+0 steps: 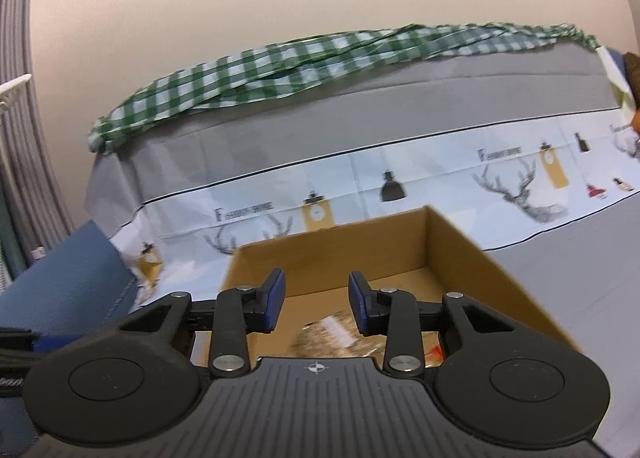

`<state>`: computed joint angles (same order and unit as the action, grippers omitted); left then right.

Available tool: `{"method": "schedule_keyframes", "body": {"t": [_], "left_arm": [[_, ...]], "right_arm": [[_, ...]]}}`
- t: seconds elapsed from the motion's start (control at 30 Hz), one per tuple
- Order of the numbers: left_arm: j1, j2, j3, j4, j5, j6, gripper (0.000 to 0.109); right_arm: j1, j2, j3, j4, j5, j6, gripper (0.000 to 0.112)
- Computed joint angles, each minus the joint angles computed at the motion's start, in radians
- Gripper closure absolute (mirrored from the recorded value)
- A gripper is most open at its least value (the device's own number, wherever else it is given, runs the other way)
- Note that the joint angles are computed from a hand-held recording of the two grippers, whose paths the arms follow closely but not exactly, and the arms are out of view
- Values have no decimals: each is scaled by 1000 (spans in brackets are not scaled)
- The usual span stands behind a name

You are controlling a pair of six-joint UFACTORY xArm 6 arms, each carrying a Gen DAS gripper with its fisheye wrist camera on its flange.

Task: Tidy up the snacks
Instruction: 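Move both tools back to the snack pile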

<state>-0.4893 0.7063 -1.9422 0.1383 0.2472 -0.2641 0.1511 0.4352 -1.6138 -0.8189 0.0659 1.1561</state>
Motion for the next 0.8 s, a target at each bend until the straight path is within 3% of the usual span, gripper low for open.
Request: {"method": "schedule_keyframes", "body": {"t": [0.13,0.27,0.47,0.8], "left_arm": [[20,-27,43,-93,-8,27,67],[48,-49,68,-75,-2,-85,67],[89,-84,121,-133,-26,-154,67],[124,-53,61,-85,97,-263,67]], "right_arm": [[43,17,1,204,-22,-174,75],[93,40,-16,347,-30,-342,75],[164,73,-41,636,-33,-641,75],[277,154,-150,1087,25,-1126,75]]}}
